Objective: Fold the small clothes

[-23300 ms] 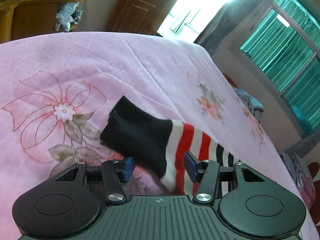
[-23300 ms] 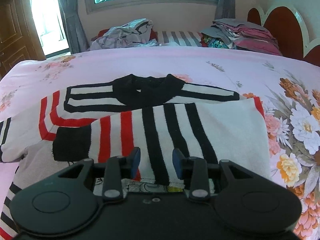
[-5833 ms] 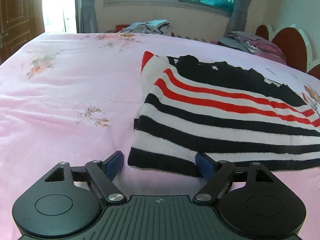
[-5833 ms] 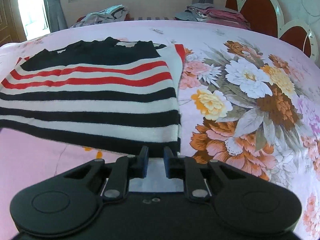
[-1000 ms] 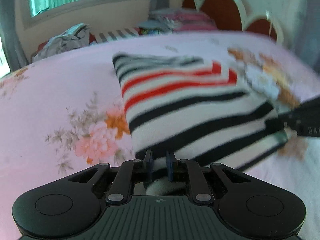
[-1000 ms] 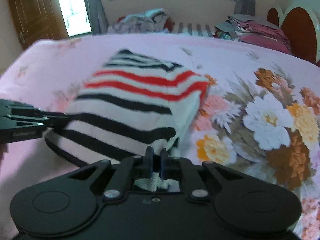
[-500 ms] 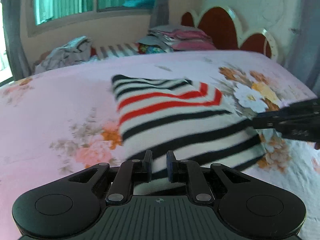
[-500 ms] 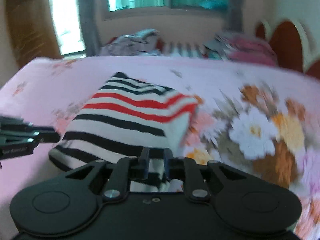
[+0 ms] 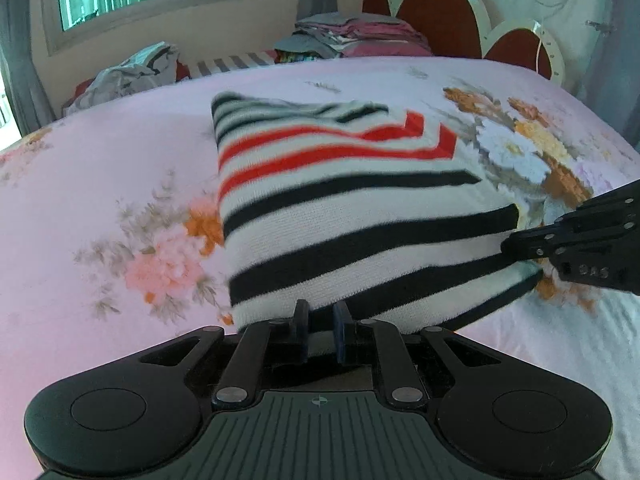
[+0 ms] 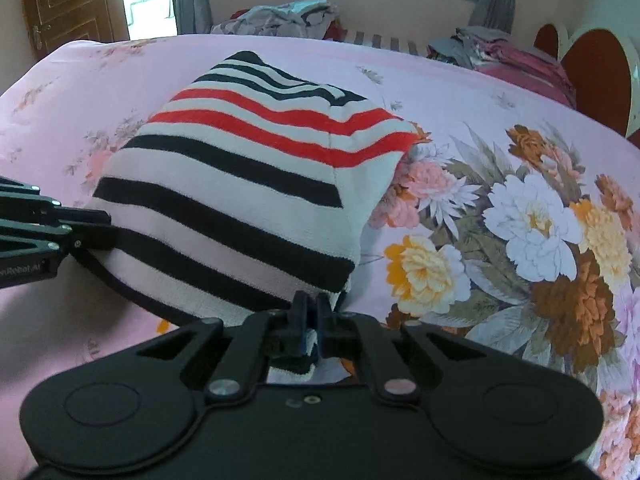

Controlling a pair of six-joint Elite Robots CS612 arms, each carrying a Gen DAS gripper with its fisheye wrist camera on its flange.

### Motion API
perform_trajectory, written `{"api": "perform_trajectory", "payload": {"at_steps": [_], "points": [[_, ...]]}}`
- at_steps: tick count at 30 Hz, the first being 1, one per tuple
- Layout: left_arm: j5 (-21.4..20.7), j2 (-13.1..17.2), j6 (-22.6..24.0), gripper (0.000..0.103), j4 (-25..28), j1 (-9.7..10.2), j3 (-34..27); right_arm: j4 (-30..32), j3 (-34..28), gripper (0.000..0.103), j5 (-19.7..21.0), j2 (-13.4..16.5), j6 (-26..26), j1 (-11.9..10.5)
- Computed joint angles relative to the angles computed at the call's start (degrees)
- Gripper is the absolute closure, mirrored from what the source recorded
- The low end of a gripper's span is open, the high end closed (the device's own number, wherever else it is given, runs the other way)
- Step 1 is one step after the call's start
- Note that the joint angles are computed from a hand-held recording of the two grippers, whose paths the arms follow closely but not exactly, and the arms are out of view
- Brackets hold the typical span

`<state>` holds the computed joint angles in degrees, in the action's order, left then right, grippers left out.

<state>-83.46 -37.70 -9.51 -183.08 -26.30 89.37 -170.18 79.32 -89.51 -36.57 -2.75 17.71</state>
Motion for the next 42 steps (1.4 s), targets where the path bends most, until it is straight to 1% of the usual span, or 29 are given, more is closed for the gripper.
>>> {"api": "perform_trajectory", "payload": {"at_steps": [1,2,3,4,5,6,8,9,11,12,13,14,15,18,19,21,24,26,27,28,30,32,33,34,35,36,39,41,42], "points": [[1.84,-0.25,-0.01,0.088,-1.96,-0.18,0.29,-2.48,0.81,0.099,1.42,-0.51,1.37,-0.32],[3.1,-0.27,-0.13,0.071,-3.27,-0.16,0.12,-3.77,0.99,0.099,2.65,-0.81,2.78,-0.73],[3.77,-0.13,-0.77,0.04,-4.0,0.05,-0.48,-4.36,0.59,0.098,3.52,-0.82,3.91,-1.1],[4.03,0.33,-1.48,0.033,-5.3,0.39,-1.36,-4.55,-0.27,0.098,3.67,-0.52,4.94,-1.36],[4.58,0.86,-1.63,0.032,-5.78,0.65,-2.53,-4.36,-1.79,0.094,3.14,0.11,6.01,-1.54],[4.66,1.34,-1.11,0.033,-4.76,0.92,-4.03,-4.31,-3.36,0.093,2.83,0.87,6.45,-1.67],[3.76,2.72,0.66,0.035,-3.34,1.47,-7.43,-3.38,-7.03,0.093,2.22,2.76,5.52,-1.7],[2.5,3.48,1.05,0.047,-1.91,1.81,-9.23,-2.04,-9.13,0.094,2.4,3.89,5.16,-1.79],[2.01,4.81,1.38,0.063,3.73,2.09,-12.68,2.04,-13.22,0.095,2.68,6.1,5.14,-1.94],[1.62,5.51,1.6,0.064,7.37,2.24,-14.35,4.08,-14.55,0.097,2.12,6.83,4.6,-1.9],[0.62,6.2,1.58,0.064,10.64,2.44,-15.66,7.05,-15.84,0.098,1.53,7.49,3.91,-1.86],[0.51,6.58,1.77,0.064,11.51,2.36,-16.25,9.25,-16.79,0.102,1.24,8.13,3.74,-1.9],[0.89,6.86,2.39,0.064,10.48,2.27,-16.24,9.05,-17.05,0.103,0.79,8.69,3.9,-2.02],[3.69,6.67,4.75,0.064,10.55,1.37,-15.88,7.9,-16.45,0.103,1.75,8.71,5.87,-2.4],[4.35,6.68,5.13,0.064,10.62,1.16,-15.9,7.48,-16.26,0.103,1.49,8.69,5.25,-2.33],[4.51,6.67,4.74,0.063,11.34,1.15,-16.25,6.74,-15.89,0.103,0.81,8.63,3.74,-2.14],[4.67,6.14,4.6,0.063,12.24,1.22,-15.96,7.01,-15.54,0.103,1.75,8.16,3.54,-2.3],[4.53,5.67,3.52,0.063,12.37,1.38,-15.93,2.91,-14.87,0.101,1.87,7.85,3.38,-2.34],[4.01,5.59,3.57,0.063,10.93,1.51,-15.86,0.08,-14.84,0.095,2.09,7.92,2.69,-2.29],[4.07,5.67,4.01,0.063,8.88,1.61,-15.95,-0.77,-15.52,0.095,2.52,8.23,2.14,-2.29],[4.37,6.45,4.2,0.063,10.33,1.95,-18.26,1.63,-19.12,0.095,4.5,9.71,2.69,-2.47],[2.69,7.96,2.95,0.063,12.58,2.69,-21.63,5.84,-23.8,0.096,6.78,11.78,2.52,-2.62],[1.72,9.05,2.02,0.063,14.83,3.11,-23.91,8.2,-25.98,0.098,6.39,12.82,1.35,-2.45],[0.47,10.13,1.79,0.063,16.89,3.47,-25.98,11.52,-28.46,0.098,4.25,13.97,-0.25,-2.05],[-1.54,11.42,2.23,0.063,19.59,3.89,-28.37,15.31,-31.28,0.1,0.89,15.42,-1.47,-1.63],[-2.54,12.62,2.56,0.063,21.5,4.13,-30.24,16.7,-32.81,0.101,-1.13,16.36,-1.64,-1.46],[-5.3,13.71,-1.5,0.063,20.0,4.85,-30.95,15.6,-32.49,0.102,-0.9,16.5,-0.36,-1.64],[-5.75,13.04,-2.53,0.063,18.22,4.95,-29.31,14.05,-31.26,0.102,-1.38,16.07,-1.26,-1.49],[-5.25,12.31,-2.51,0.063,16.67,4.92,-27.8,13.0,-29.92,0.1,-0.67,15.32,-0.48,-1.59]]}}
